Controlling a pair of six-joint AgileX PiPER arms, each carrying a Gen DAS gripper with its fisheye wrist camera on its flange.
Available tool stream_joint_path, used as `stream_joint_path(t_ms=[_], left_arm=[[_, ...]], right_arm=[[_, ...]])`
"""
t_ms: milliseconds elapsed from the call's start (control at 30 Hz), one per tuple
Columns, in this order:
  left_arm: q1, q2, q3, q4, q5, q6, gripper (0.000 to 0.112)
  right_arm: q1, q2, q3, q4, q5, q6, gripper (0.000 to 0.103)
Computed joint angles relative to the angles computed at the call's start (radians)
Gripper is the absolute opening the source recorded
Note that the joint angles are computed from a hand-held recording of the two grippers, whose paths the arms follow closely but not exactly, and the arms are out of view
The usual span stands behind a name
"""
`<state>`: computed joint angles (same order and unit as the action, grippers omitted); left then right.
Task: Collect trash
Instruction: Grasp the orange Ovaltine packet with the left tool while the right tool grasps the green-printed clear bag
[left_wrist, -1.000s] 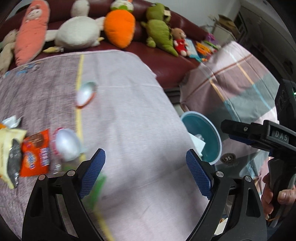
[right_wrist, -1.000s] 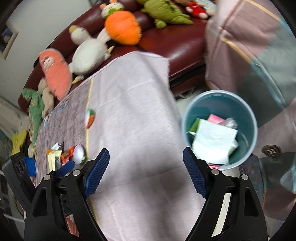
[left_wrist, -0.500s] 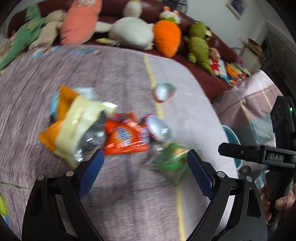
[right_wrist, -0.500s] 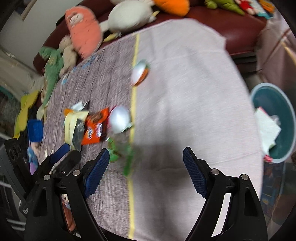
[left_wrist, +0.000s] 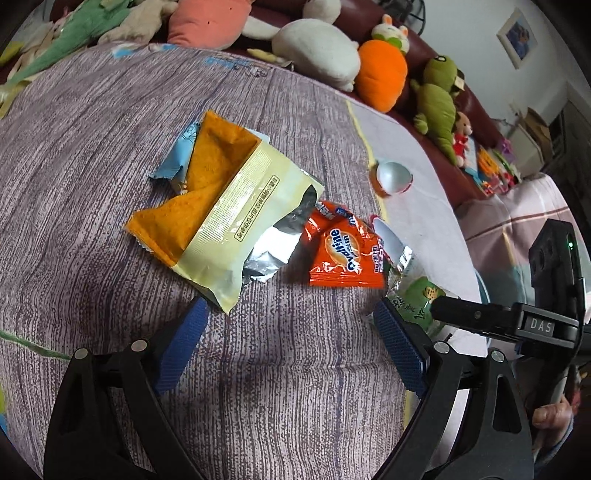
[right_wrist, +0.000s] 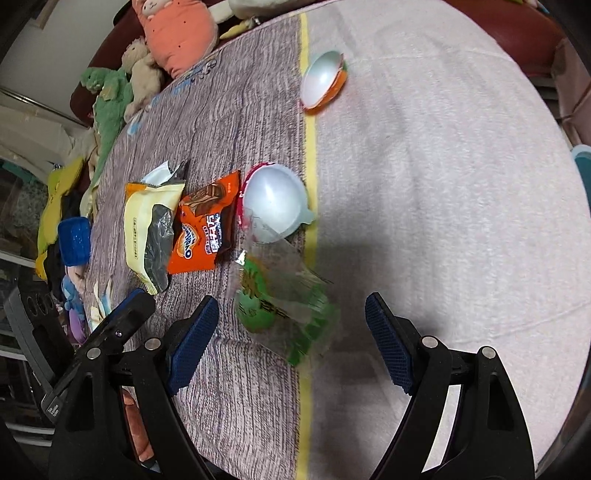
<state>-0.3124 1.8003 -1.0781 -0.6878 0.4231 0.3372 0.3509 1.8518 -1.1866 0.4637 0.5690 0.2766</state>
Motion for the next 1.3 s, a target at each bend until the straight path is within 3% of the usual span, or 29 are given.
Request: stream_joint_path(t_ms=[200,267,400,567,800,933,1167,1300], left_arm=[[-0.019,0.009,-0.014,0.029,0.006,-0.025,0.091],[-0.026,0.013,-0.019,0.036,0.008,-0.036,0.091],[-0.044,0.016,-0.034,0.052,0.013,-0.070,0.091],[-0.078,0.034,-0.087,0.126,0.023,-0.161,0.091],[-0.150,0.120,-0.238,0.368,0.056,-0.394,0.091],[-0.171,0.198,-0.344,0.484,0.100,-0.488,0.091],[-0.191,0.279,-0.431,0.594,0.158,-0.547,0.070],[-0.193,0.302,-0.448,0.624,0.161,-0.568,0.066]], right_arm=[[-0.001,0.037,-0.002,0.081,-0.047,-0.067,0.076],[0.004,0.037,0.011,0.110,-0.064,-0.114,0.046],[0.004,0.020,0.033,0.122,-0.068,-0.139,0.042],[-0.016,-0.051,0.094,0.137,-0.073,-0.162,0.042],[-0.081,-0.192,0.176,0.031,-0.093,-0.087,0.042],[-0.144,-0.224,0.206,0.082,-0.093,-0.149,0.043],[-0.232,-0.228,0.240,0.210,-0.084,-0.294,0.043],[-0.254,-0.213,0.246,0.264,-0.085,-0.350,0.043]])
